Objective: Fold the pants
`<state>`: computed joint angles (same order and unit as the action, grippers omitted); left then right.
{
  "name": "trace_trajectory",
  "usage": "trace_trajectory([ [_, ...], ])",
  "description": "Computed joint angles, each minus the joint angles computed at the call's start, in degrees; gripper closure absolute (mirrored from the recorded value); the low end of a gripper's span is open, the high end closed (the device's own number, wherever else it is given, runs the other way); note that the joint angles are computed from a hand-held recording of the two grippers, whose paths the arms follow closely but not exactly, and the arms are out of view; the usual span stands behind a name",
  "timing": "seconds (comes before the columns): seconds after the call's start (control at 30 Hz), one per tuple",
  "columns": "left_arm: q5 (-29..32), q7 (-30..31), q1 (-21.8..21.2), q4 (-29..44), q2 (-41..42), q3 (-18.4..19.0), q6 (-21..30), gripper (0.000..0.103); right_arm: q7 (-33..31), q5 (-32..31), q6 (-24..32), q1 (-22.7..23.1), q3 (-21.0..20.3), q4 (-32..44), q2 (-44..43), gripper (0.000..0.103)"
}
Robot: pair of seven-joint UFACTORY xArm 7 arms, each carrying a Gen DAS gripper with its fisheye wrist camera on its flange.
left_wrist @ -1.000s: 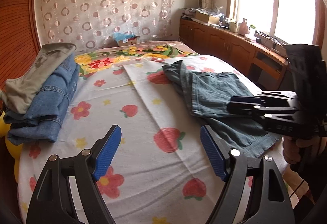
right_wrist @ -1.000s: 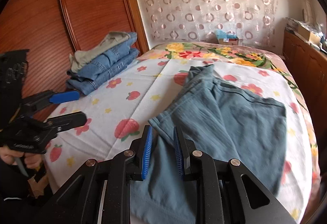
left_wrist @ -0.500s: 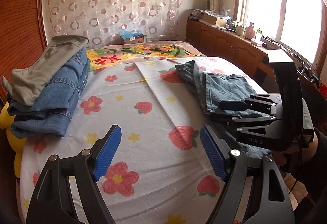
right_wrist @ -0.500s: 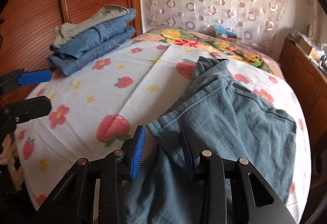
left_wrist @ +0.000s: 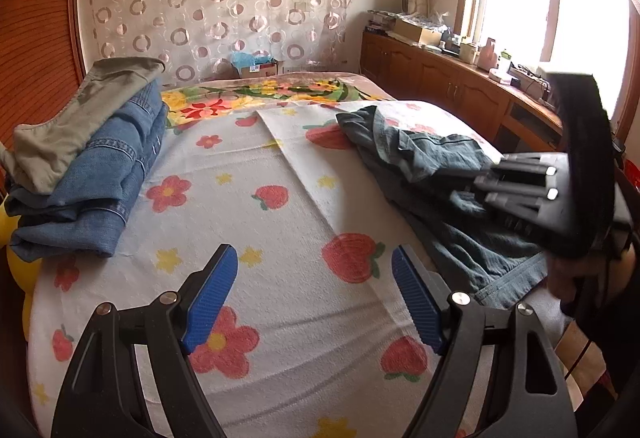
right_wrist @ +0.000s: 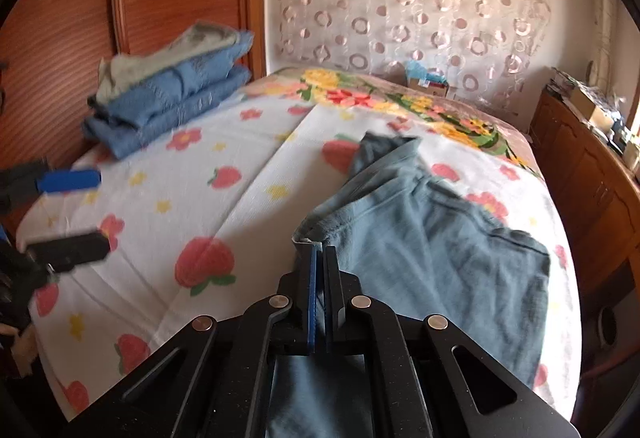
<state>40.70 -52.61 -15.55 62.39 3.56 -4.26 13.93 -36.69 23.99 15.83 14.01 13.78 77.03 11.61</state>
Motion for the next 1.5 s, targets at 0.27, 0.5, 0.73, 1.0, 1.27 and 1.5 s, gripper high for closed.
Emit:
trace_trajectory([
  [0.27,-1.0,1.5,-0.8,0.8,0.9,-0.2,0.1,0.023,-4.5,7.6,0.2,-4.2,-0.2,2.7,-0.1,0.101],
  [0.5,-1.7,2.2,-1.7,1.4,1.6,0.1,0.3,0.023,0.5,2.6,0.6,-5.2,-3.7,7.5,3.5,0.101],
  [0.73,-1.7,2.2,-2.1,1.4,1.7,0.3,0.7,0.023,11.7,-8.7,-2.3,-3.4,-6.8,10.6,7.5,0.101],
  [1.0,-2.2,2.9,-2.4,1.5,1.9,0.2,0.8,0.023,29.1,-23.1,-1.1,0.9,-12.6,14.4,10.4,0.098],
  [1.27,-3.4,4.1,-2.9,2.1,2.7,0.2,1.0,0.023,27.9,-20.4,0.9,-3.4,-6.0,14.0,9.7,0.074],
  [1.5,-5.7,6.3,-3.8,3.0,4.2,0.1,1.1,0.023,28.3,-21.0,6.3,-1.4,-6.9,18.2,12.6,0.072],
])
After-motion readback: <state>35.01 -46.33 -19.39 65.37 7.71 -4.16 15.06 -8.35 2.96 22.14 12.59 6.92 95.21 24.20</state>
